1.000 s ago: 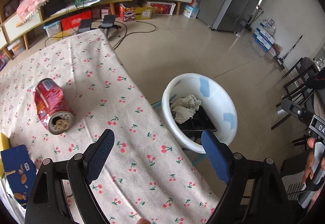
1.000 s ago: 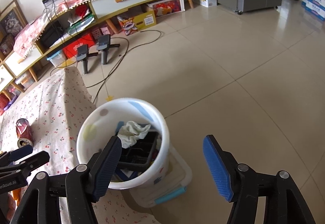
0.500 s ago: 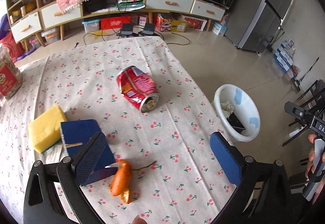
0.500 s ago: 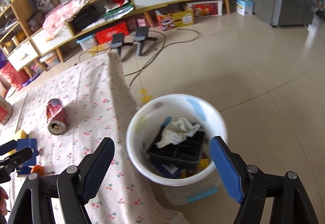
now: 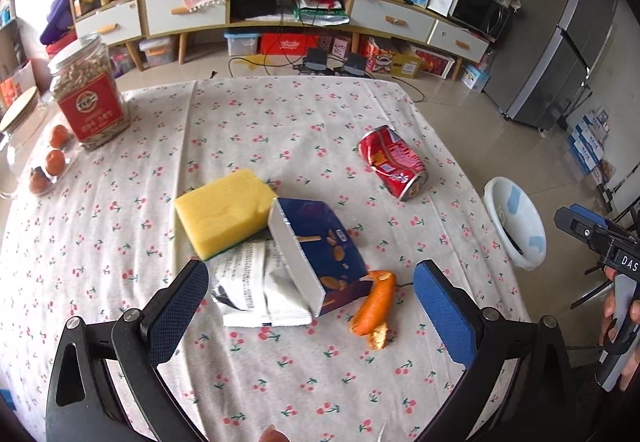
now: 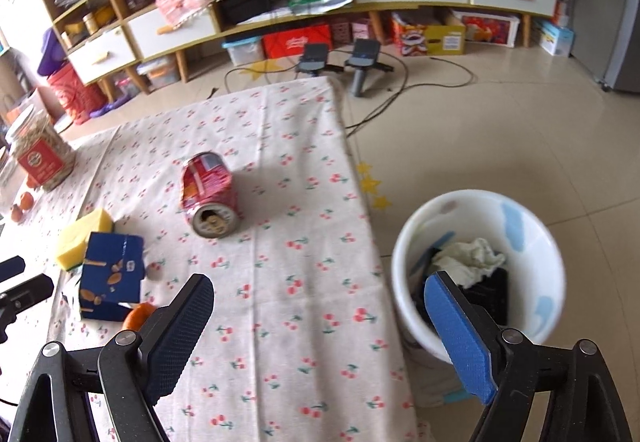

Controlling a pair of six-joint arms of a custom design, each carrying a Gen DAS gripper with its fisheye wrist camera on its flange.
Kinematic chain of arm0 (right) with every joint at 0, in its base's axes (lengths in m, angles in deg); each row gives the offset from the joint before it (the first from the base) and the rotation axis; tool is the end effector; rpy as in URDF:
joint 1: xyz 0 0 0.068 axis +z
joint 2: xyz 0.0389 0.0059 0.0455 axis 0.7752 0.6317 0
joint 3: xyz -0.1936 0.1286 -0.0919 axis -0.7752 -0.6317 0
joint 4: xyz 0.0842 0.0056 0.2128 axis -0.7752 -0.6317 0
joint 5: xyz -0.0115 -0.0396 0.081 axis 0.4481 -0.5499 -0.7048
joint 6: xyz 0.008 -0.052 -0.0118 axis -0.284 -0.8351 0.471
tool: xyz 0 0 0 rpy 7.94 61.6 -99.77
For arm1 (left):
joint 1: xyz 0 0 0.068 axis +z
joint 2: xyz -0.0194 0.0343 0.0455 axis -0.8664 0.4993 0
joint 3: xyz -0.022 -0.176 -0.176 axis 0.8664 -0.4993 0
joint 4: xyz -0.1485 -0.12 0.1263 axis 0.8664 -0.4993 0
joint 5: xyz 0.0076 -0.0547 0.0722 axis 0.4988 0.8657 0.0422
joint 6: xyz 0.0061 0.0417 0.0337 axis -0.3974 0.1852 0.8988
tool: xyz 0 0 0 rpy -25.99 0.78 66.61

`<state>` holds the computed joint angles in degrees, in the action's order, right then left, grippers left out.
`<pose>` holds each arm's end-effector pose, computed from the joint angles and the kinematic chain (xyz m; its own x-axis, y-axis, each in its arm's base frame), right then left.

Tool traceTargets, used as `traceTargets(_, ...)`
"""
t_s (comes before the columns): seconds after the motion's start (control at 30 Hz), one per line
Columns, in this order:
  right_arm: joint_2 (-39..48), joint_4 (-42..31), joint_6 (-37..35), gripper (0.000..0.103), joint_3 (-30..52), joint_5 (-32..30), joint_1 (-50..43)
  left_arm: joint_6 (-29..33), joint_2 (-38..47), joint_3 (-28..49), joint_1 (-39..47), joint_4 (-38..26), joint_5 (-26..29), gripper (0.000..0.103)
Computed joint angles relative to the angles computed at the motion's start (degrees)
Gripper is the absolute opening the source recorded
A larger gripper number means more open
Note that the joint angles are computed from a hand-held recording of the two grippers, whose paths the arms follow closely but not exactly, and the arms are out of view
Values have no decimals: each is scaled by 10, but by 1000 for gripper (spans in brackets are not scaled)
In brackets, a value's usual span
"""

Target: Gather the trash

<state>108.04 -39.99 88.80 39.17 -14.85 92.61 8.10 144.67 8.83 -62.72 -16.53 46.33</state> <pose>0.2096 0.1608 0.2913 -0.6820 0.3184 -0.6584 0.3469 0.9334 0.0920 0.3202 -0.0274 0.2922 -0.7757 0.2854 -0.5629 0.4402 0.8838 -0.1584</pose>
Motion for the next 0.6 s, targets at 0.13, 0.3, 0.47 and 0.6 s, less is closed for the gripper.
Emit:
traceTargets(0.13, 52, 23, -10, 90, 32, -16, 9, 24, 5, -4, 48, 0, 12, 103)
traceTargets(0.3, 117, 31, -24, 90, 85, -35, 12, 55, 26, 1, 107, -10, 11, 103)
traceTargets(0.47, 186, 24, -39, 90, 144, -49, 15, 75, 46, 19, 157, -24, -6, 103)
traceTargets(0.6, 237, 30, -60, 90, 190, -75, 16, 87, 67, 32, 190, -38, -5, 103)
